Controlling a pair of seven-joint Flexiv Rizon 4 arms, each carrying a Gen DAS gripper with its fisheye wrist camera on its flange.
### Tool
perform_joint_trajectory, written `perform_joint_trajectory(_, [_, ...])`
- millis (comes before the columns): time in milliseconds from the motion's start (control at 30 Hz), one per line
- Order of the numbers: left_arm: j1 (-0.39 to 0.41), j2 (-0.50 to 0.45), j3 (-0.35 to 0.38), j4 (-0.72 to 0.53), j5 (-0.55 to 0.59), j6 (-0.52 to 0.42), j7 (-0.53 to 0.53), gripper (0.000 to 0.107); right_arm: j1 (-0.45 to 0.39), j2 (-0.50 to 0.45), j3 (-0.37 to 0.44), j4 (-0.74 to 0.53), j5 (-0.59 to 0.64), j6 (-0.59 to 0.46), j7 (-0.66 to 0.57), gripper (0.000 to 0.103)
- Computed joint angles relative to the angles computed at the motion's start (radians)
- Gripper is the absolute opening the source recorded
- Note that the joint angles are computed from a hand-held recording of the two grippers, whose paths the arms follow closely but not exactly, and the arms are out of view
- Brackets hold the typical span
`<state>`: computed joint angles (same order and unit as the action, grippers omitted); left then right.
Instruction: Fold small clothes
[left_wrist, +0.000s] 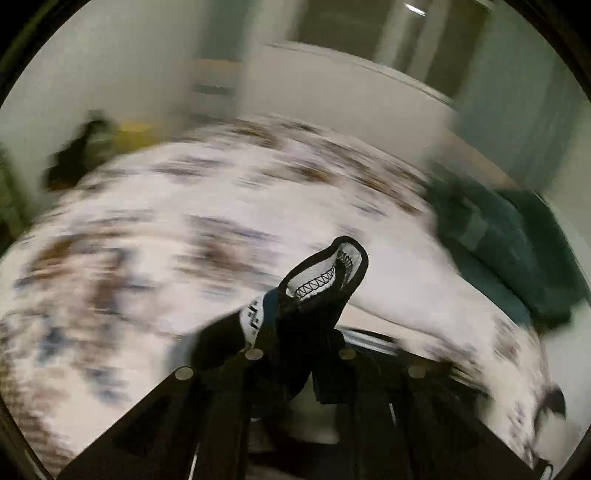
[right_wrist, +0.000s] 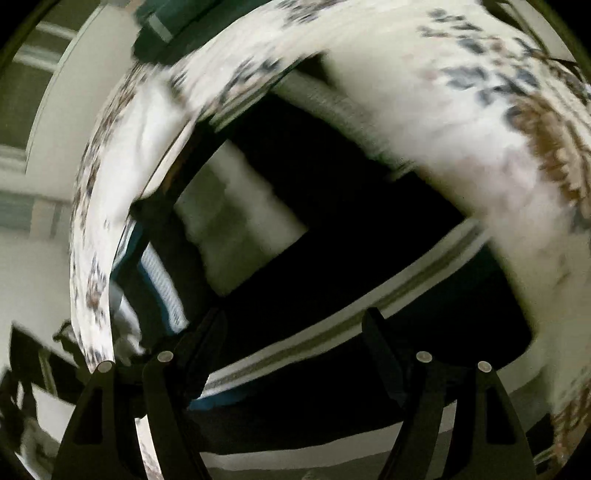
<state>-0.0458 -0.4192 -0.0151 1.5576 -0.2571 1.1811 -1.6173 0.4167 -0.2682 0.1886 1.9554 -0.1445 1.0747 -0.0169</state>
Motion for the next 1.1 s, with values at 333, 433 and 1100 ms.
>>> perform_joint_trajectory(333, [-0.323, -0.351, -0.087, -0.465, 0.085, -0.412, -0.009, 0.011, -0.179, 0.237, -0.022, 0.197, 0.161, -0.085, -0.246, 0.077])
perform_joint_trajectory(433, [-0.366, -0.331, -0.050, -0.446, 0.158, -0.434, -0.019, 0.014, -0.219, 0.282, -0.040, 0.207, 0.264, -0.118, -0.384, 0.077])
perform_joint_trajectory(1100, [-0.207, 0.074, 0.097, 0.365, 0.456, -0.312, -0.397, 0.103, -0.282, -0.176, -0.018, -0.407, 0.584, -0.310, -0.950, 0.076])
